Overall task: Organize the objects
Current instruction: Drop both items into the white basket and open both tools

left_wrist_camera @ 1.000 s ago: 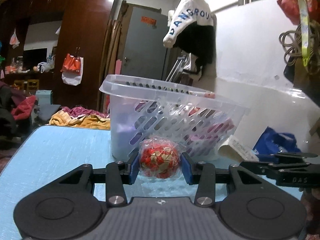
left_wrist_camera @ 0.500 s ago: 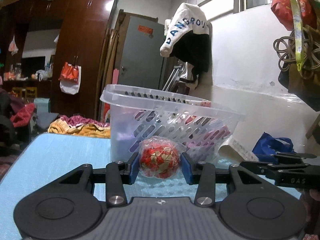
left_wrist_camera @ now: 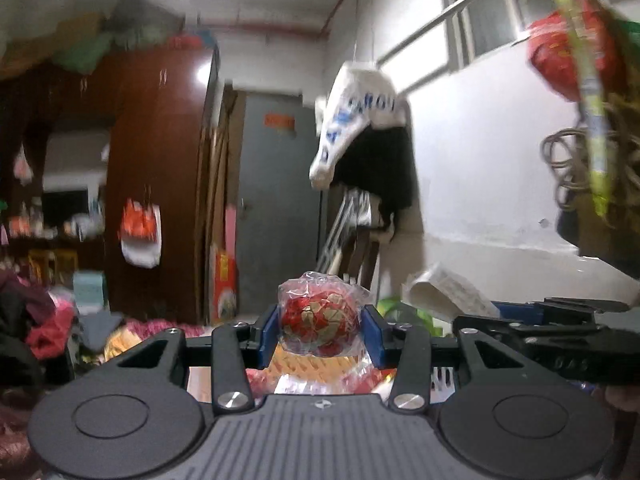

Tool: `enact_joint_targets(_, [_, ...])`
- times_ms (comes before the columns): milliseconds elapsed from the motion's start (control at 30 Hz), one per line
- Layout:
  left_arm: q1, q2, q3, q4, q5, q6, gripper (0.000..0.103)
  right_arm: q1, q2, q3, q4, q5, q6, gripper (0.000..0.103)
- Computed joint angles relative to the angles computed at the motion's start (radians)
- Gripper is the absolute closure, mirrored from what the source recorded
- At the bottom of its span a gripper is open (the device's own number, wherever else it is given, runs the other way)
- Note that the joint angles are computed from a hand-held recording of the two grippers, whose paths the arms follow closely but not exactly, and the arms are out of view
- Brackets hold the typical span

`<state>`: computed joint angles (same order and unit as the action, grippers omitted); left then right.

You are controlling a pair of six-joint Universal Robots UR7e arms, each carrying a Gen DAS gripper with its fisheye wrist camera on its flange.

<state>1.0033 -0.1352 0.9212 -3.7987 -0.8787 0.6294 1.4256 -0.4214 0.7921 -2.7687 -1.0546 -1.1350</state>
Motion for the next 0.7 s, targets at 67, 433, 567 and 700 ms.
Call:
enact_joint_targets(67, [0.016,0.014,-0.091,0.14,0.016,-0.07,0.051,0.026,0.071,-0.144,0.067,-0.043,0.022,0.054])
enact_joint_targets(433, [0.051,-0.006,-0.021,0.156,0.083,-0.071,0.004,-0.003,0.105,-0.198,0.115,-0.102,0.063,0.0])
enact_joint_targets(567, [0.022,0.005,0.01,0.075,0.128,-0.011,0.0,-0.023,0.035,-0.041,-0.068,-0.128,0.117,0.0])
enact_joint_targets(700, [-0.009,0.063,-0.069,0.088,0.233,0.045,0.0,-0.033,0.001,0.019,-0.091,-0.172,0.065,0.0])
